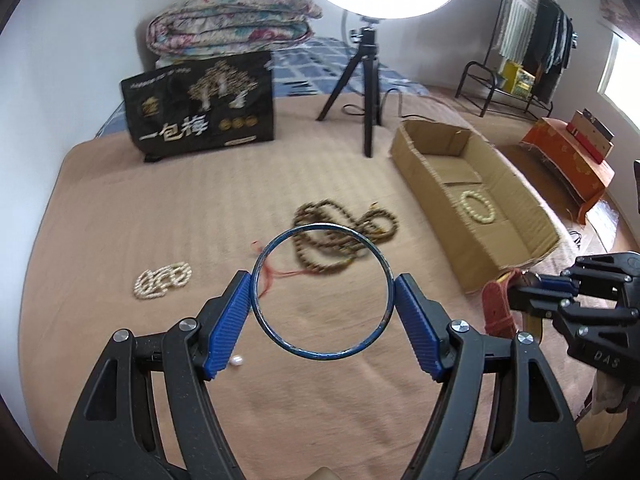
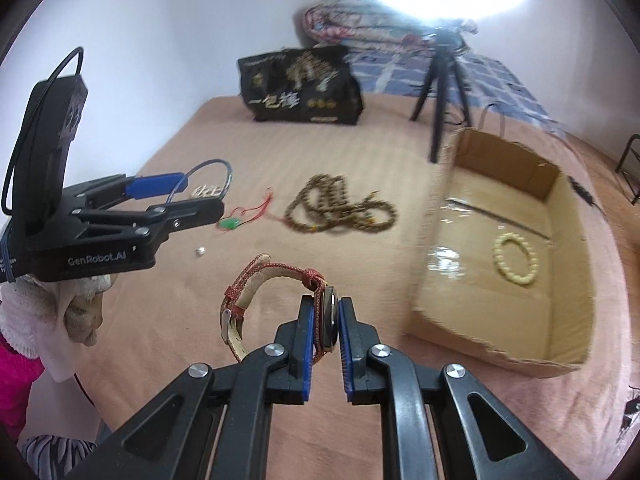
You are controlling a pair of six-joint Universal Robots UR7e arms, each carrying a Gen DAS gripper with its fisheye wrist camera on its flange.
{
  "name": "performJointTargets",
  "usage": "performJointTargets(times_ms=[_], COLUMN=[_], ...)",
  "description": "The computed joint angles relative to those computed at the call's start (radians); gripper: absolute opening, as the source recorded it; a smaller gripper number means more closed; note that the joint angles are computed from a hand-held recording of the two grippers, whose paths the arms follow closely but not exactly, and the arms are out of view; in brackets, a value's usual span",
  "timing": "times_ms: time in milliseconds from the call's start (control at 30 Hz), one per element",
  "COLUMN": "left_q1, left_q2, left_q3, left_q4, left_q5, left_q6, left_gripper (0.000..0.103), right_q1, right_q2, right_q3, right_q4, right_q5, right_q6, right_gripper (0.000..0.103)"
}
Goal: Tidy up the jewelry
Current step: 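Lower the watch into the box and open the right tool while the left tool releases the bangle there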
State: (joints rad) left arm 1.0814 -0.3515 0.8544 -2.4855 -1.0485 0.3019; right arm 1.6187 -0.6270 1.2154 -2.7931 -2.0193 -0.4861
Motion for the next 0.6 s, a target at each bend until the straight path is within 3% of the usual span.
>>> performJointTargets(times_ms=[300,533,600], left_q1=[-0.033,-0.050,-0.053], left_q2=[0.089,0.217,0.279], left_q3=[-0.135,-0.351,-0.465], left_q4=[0.043,0.134,0.190], left_q5=[-0.035,-0.059,-0.067], left_q6=[0.027,0.037,0.035], left_gripper=[0.074,0.074,0.074], right_q1=[-0.033,-0.054,-0.059], right_q2=[-0.080,-0.115,-0.122], right_q3=[0.055,0.067,0.069], right_q4=[-0.062,-0.094,-0.101], right_q5=[-0.019,-0.032,-0.035], right_q6=[0.003,-0.003,-0.005], right_gripper=[0.009,0.009,0.009])
